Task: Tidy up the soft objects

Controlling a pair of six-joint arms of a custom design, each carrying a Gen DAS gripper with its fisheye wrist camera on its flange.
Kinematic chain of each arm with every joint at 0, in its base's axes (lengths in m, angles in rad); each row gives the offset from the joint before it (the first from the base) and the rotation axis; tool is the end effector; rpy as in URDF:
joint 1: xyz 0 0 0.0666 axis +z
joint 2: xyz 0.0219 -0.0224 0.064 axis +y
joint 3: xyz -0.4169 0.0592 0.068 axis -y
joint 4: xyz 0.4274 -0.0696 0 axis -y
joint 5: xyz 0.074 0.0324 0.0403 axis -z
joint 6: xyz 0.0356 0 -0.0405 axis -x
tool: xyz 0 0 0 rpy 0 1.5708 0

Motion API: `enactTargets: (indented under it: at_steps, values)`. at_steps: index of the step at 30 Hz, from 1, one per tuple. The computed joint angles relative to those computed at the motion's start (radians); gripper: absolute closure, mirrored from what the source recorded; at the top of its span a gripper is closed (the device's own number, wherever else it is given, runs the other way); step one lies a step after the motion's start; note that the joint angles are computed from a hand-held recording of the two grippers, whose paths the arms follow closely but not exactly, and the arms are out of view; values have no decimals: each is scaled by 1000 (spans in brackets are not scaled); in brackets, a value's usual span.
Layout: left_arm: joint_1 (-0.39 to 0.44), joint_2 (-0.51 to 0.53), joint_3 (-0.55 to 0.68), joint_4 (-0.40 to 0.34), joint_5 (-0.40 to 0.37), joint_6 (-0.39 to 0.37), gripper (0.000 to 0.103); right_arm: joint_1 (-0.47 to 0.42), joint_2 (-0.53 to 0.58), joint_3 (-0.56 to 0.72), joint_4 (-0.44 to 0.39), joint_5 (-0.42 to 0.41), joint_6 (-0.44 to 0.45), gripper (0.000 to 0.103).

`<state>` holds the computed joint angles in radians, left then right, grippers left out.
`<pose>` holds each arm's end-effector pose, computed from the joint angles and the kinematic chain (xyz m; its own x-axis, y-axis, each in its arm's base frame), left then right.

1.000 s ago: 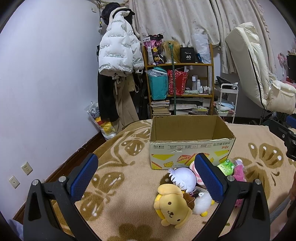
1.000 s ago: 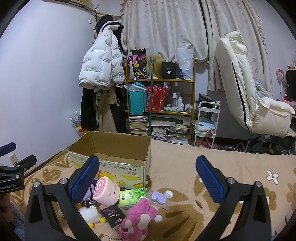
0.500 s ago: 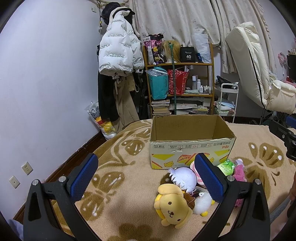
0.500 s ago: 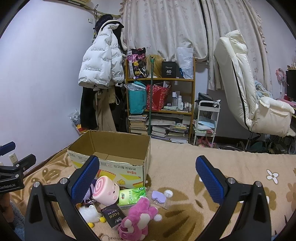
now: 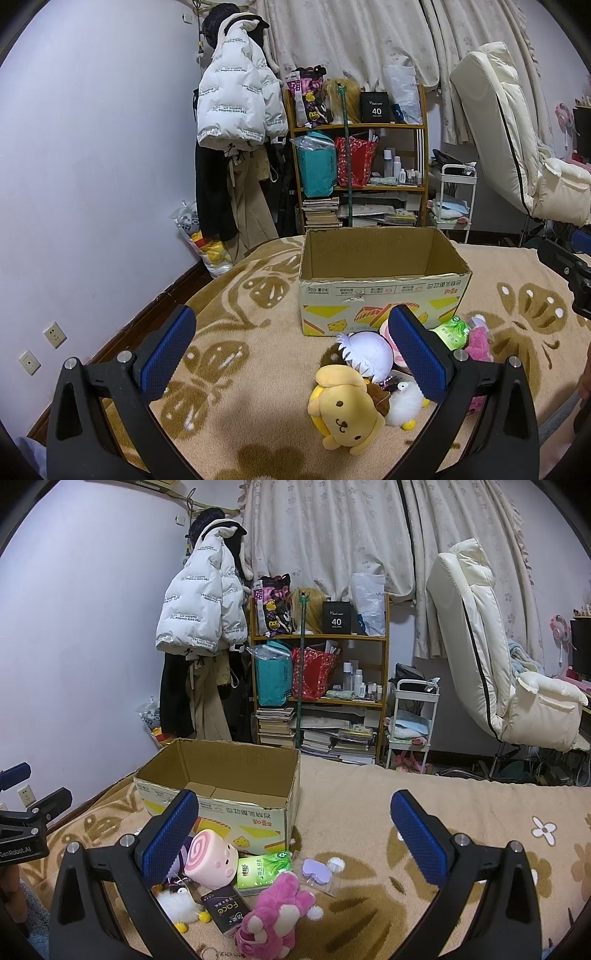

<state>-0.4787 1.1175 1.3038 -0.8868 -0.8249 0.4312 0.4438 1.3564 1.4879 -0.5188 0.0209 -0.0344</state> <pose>0.3628 -0.1593 0.5509 -0.4421 -0.0901 -0.8924 -0.4079 0.9063 0.1106 0.4744 0.2243 0.5669 -0.3551 -0.1307 -0.9257 -0.3998 0.9163 0.0240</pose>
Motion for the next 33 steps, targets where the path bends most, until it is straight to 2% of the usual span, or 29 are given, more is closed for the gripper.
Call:
enactTargets:
  at_steps: [24,28,33]
  values:
    - [1,3,-3,-7,4,6,0,1,-1,-11,7,3,2,0]
    - [12,12,2,-41,29,29,0,2,3,-18,-3,7,1,0]
    - [53,53,36,-120,112,68,0,-5,37,14,-76,0,-19,0]
